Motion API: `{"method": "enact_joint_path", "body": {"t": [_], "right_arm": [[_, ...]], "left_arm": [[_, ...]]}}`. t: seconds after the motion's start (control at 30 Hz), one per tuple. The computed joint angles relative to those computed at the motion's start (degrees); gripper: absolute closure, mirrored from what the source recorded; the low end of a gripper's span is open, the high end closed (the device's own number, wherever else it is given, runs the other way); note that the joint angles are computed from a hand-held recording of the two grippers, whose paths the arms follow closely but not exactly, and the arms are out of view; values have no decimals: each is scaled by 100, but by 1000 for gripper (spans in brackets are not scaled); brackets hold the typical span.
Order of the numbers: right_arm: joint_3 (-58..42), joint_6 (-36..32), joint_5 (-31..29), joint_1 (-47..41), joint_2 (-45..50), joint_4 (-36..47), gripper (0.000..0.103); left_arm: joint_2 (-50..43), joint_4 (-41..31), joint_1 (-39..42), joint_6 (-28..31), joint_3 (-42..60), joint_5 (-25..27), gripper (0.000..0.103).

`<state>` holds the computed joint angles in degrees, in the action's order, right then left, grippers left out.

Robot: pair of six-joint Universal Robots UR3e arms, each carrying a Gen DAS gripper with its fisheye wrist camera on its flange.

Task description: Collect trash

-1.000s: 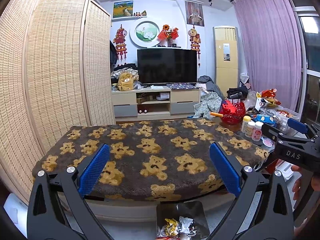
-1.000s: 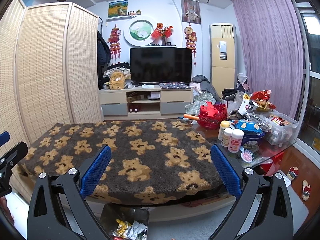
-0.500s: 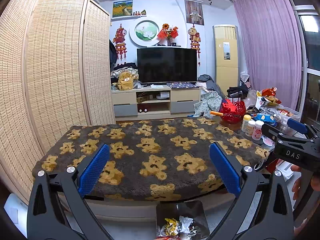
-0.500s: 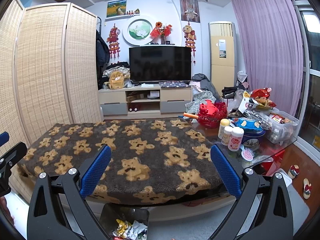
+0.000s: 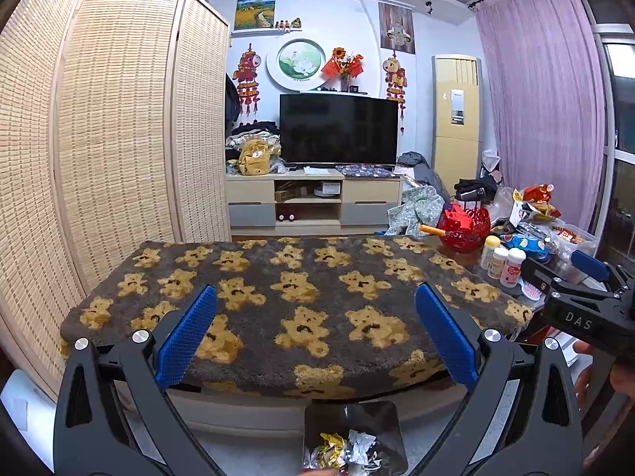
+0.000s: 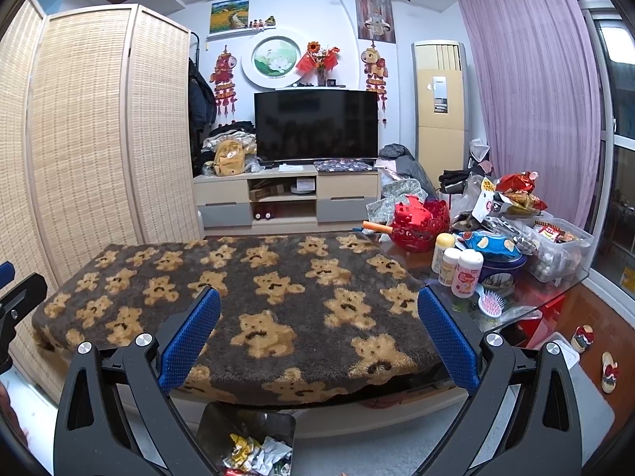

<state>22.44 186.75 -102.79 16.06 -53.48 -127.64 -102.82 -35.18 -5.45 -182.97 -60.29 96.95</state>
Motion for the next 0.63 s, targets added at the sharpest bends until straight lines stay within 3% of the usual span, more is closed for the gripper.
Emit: {"method": "enact_joint_path", "body": {"t": [0.27,0.63], "right_arm": [[396,18,10,-14,-167,-233,3],[435,26,10,-8,-181,-228,3]], "left_arm": [[56,194,-33,68,-130,98,8],[19,-253,79,1,128,-111,8]]}}
